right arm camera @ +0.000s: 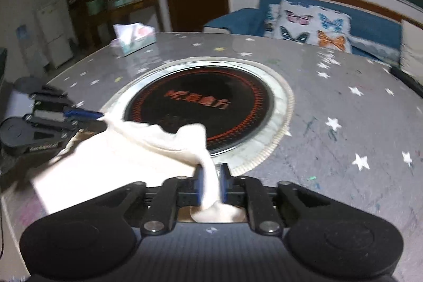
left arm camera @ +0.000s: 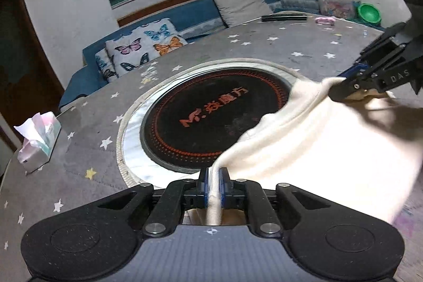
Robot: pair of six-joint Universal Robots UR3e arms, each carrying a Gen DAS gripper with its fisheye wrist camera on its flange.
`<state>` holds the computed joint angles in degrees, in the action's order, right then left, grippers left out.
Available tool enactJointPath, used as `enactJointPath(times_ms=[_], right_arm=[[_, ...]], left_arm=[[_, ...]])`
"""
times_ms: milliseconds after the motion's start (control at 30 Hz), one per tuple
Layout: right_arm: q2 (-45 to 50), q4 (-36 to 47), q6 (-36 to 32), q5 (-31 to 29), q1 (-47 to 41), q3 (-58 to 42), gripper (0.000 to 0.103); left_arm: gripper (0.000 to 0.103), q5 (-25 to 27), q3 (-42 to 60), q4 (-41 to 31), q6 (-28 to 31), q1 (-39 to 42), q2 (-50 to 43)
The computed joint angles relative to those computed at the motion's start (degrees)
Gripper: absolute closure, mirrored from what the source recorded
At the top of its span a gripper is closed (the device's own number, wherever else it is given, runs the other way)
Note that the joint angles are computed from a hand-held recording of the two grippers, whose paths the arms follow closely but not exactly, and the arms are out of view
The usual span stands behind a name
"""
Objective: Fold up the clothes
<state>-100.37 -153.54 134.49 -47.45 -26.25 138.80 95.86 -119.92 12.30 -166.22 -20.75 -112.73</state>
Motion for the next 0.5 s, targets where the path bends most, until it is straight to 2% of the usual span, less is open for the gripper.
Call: enactJointPath(times_ms=[67, 100, 267, 367, 433, 500], right_arm=[[0.3, -1.3, 2.2, -0.3, -0.4, 0.0, 0.078], [0.4, -2.3, 3.4, -0.8, -0.6, -0.1, 0.077], [-6.4, -0.9, 5.4, 1.1, -4.1, 1.6, 0.076], [-11.8, 5.5, 2.2, 4.0, -4.4, 1.5, 0.076], [-10.5, 4.9, 2.3, 2.7, -1.2, 0.7, 0.076], [-6.9, 0.5, 3.8, 0.6, 2.7, 0.5, 0.076]], left_arm=[[0.081, 1.3, 0.4, -0.5, -0.9, 0.0, 0.1], [0.081, 1.9, 0.6, -0.8, -1.4, -0.1, 0.3], [0.081, 3.0, 0.2, -1.7, -3.9, -0.3, 3.6], [0.081, 0.8, 0.8, -3.1, -5.4, -1.2, 5.6], [0.081, -0.4, 2.3, -3.7, -5.5, -2.4, 5.2], [0.081, -1.4, 4.8, -5.4, -6.3, -3.6, 3.9]])
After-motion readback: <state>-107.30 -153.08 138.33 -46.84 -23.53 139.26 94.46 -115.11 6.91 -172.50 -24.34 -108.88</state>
